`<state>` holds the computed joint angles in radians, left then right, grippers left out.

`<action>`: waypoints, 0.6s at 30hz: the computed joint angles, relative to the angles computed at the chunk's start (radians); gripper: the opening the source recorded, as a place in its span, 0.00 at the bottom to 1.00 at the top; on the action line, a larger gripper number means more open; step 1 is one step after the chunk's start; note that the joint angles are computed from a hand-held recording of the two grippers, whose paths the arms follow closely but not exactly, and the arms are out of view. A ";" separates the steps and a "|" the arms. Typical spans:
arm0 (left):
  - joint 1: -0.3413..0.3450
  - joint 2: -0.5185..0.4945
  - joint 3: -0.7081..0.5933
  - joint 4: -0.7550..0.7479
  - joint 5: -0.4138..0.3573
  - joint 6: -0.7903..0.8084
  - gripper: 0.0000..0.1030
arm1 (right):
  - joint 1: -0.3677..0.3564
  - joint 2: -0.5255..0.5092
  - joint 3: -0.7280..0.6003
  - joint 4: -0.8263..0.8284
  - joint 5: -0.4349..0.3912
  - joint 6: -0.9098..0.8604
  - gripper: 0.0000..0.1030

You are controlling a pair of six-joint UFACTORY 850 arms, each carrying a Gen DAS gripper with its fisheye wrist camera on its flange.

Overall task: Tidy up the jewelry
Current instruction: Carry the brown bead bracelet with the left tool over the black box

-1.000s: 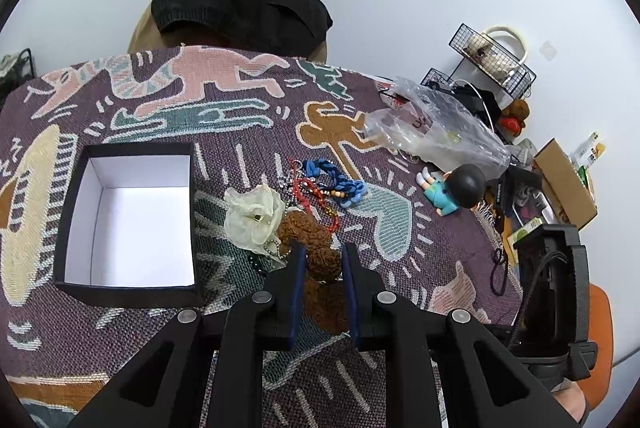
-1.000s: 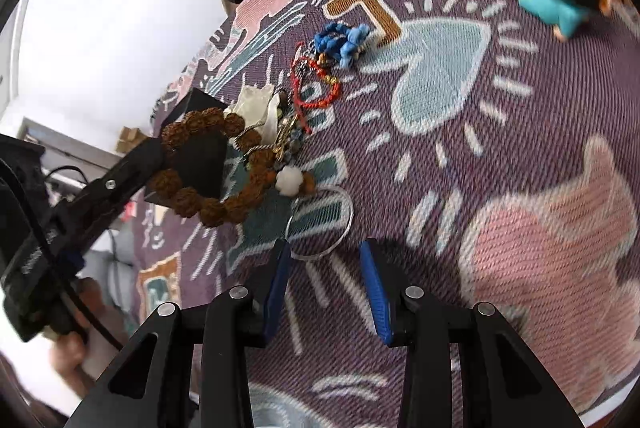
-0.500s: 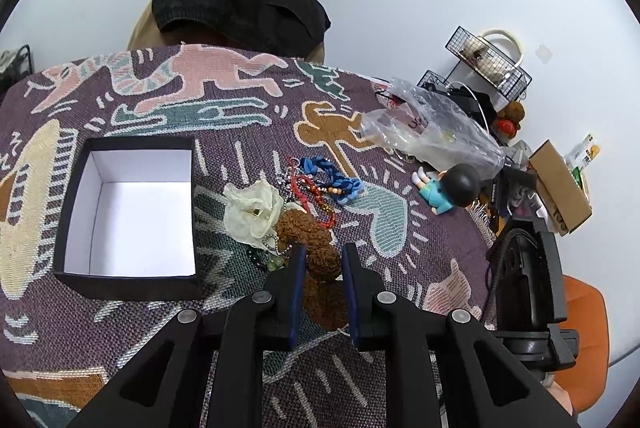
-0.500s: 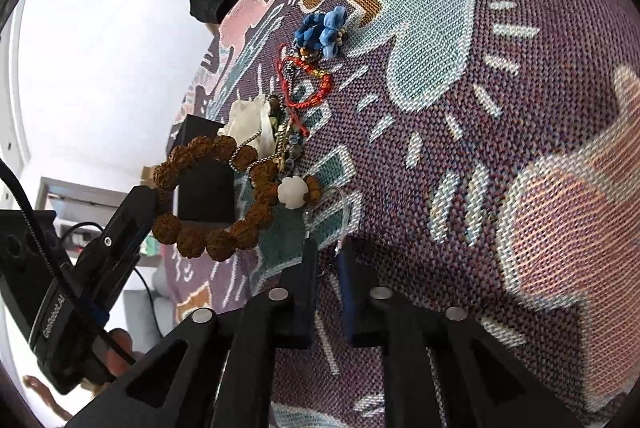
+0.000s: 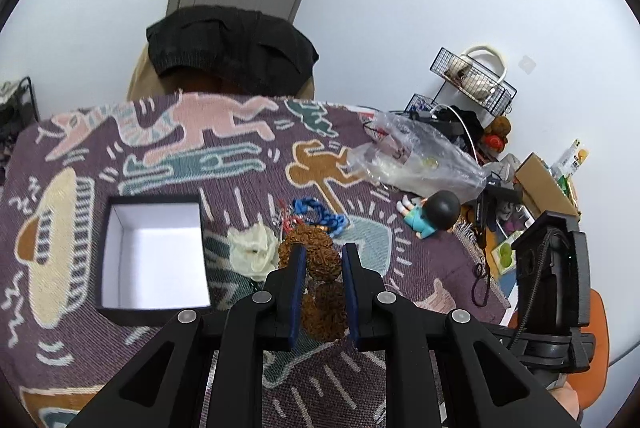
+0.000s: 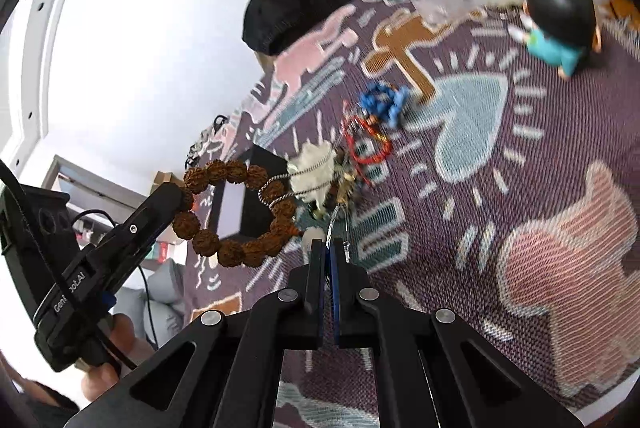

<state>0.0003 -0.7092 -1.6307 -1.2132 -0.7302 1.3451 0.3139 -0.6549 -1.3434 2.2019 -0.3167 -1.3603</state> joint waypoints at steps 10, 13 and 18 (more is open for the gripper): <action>0.022 0.024 -0.039 -0.019 -0.002 0.010 0.18 | 0.006 0.024 -0.044 0.005 0.054 -0.040 0.04; 0.026 0.040 -0.053 -0.034 0.003 0.026 0.18 | 0.009 0.034 -0.058 0.024 0.070 -0.073 0.04; 0.030 0.060 -0.077 -0.045 0.015 0.041 0.18 | 0.014 0.044 -0.089 0.017 0.093 -0.091 0.04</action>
<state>0.0300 -0.6496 -1.7074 -1.2587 -0.7148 1.3865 0.3279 -0.6104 -1.4323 2.2184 -0.2237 -1.4515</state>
